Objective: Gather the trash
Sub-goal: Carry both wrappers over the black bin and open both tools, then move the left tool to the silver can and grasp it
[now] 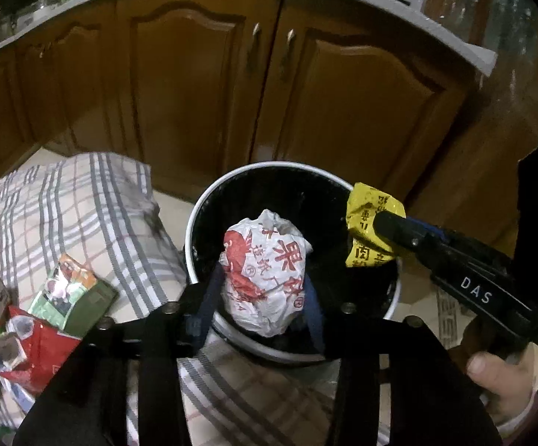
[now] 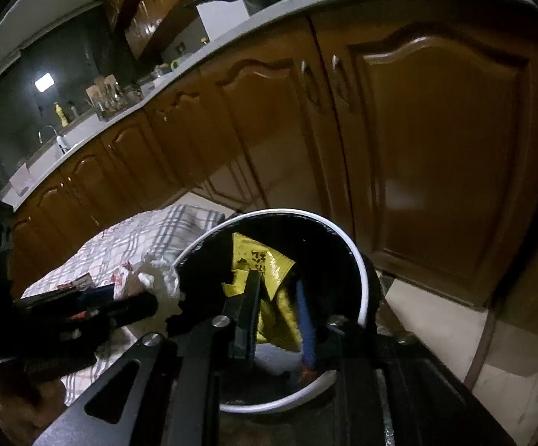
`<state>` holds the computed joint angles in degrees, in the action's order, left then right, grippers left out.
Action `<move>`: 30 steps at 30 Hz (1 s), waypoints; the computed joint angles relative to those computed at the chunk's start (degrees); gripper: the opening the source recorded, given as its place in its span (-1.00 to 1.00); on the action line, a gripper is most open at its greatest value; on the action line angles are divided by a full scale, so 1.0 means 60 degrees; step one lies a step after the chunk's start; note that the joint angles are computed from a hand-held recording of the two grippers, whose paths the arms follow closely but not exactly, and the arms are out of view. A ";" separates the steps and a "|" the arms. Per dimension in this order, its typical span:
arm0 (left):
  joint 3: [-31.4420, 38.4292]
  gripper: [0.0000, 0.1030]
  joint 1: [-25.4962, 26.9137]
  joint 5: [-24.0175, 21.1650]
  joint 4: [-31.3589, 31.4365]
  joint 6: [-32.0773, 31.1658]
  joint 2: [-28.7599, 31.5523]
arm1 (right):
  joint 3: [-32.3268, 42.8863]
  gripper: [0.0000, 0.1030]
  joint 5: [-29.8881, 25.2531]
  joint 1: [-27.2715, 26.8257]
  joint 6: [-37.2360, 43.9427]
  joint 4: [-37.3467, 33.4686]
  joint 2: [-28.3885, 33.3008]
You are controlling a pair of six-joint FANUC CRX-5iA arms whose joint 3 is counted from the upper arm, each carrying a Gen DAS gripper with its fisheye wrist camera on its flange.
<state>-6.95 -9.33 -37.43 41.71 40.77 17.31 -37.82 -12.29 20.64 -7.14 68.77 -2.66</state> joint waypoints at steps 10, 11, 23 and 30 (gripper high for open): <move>-0.1063 0.21 0.0208 0.0327 0.0956 -0.0724 -0.0626 | -0.0442 0.17 0.0353 -0.0304 -0.1403 0.1093 -0.0327; -0.1289 0.22 0.0285 0.0332 0.1121 -0.0879 -0.0772 | -0.0585 0.26 0.0441 -0.0365 -0.1851 0.1593 -0.0452; -0.3485 0.23 0.1463 0.0463 0.1976 -0.1902 -0.2474 | -0.1177 0.52 0.1069 -0.0142 -0.4545 0.4113 -0.0967; -0.4311 0.23 0.2453 0.0208 0.2400 -0.2231 -0.3143 | -0.1094 0.55 0.1069 0.0617 -0.4557 0.3862 -0.0825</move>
<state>-32.81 5.39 -36.18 56.11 27.38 -1.55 -44.39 -5.88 24.34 -34.48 91.94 -7.60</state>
